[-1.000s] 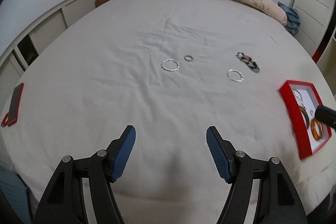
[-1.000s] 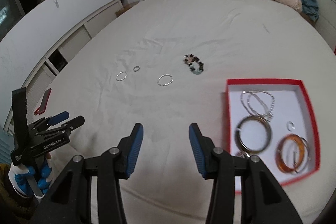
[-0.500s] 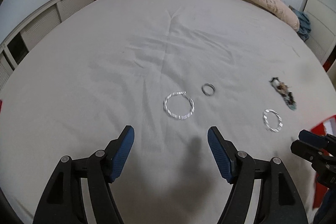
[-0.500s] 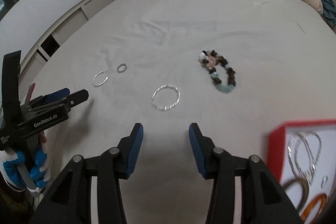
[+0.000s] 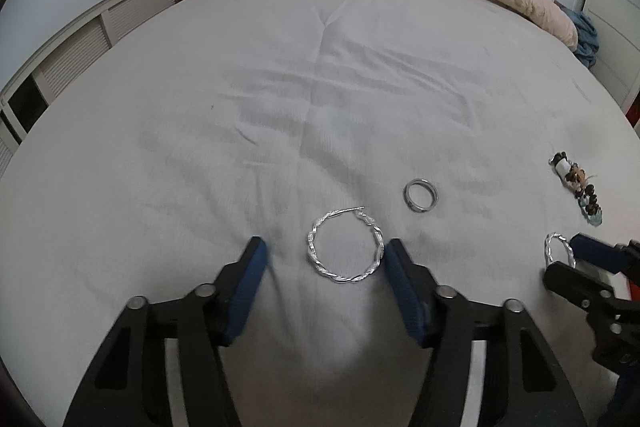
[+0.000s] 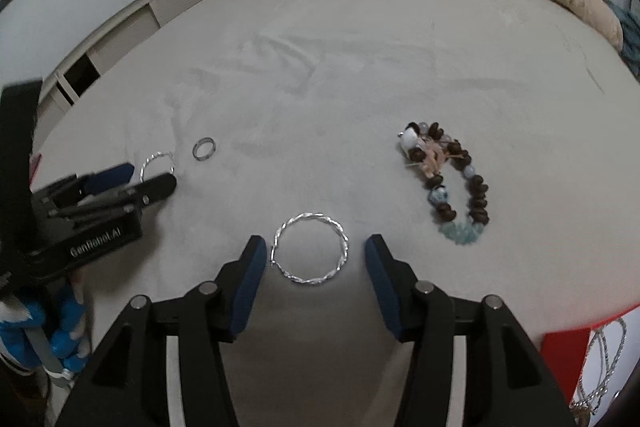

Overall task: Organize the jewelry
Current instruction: 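Grasp a twisted silver hoop with the left tool while the right tool grasps the other hoop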

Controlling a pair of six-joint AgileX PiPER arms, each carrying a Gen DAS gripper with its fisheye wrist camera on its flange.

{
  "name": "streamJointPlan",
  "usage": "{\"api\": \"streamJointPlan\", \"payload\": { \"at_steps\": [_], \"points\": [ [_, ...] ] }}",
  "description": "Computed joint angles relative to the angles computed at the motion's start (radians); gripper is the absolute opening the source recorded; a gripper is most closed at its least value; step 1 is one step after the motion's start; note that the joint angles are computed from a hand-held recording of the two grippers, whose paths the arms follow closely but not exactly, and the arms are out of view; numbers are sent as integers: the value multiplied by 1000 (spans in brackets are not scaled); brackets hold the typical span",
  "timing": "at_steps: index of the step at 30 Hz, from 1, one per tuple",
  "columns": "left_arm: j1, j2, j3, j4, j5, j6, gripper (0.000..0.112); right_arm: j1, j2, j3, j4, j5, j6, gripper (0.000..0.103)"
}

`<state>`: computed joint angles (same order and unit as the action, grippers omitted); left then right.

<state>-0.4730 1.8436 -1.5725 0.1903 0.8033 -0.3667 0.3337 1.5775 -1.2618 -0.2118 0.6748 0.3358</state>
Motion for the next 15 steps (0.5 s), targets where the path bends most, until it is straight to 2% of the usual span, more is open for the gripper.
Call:
{"api": "streamJointPlan", "payload": {
  "at_steps": [4, 9, 15],
  "points": [
    [6, 5, -4, -7, -6, -3, 38, 3, -3, 8, -12, -7, 2, 39],
    [8, -16, 12, -20, -5, -3, 37, 1, -31, 25, 23, -19, -18, 38],
    [-14, -84, 48, -22, 15, -12, 37, 3, -140, 66, 50, 4, -22, 38]
  ]
}}
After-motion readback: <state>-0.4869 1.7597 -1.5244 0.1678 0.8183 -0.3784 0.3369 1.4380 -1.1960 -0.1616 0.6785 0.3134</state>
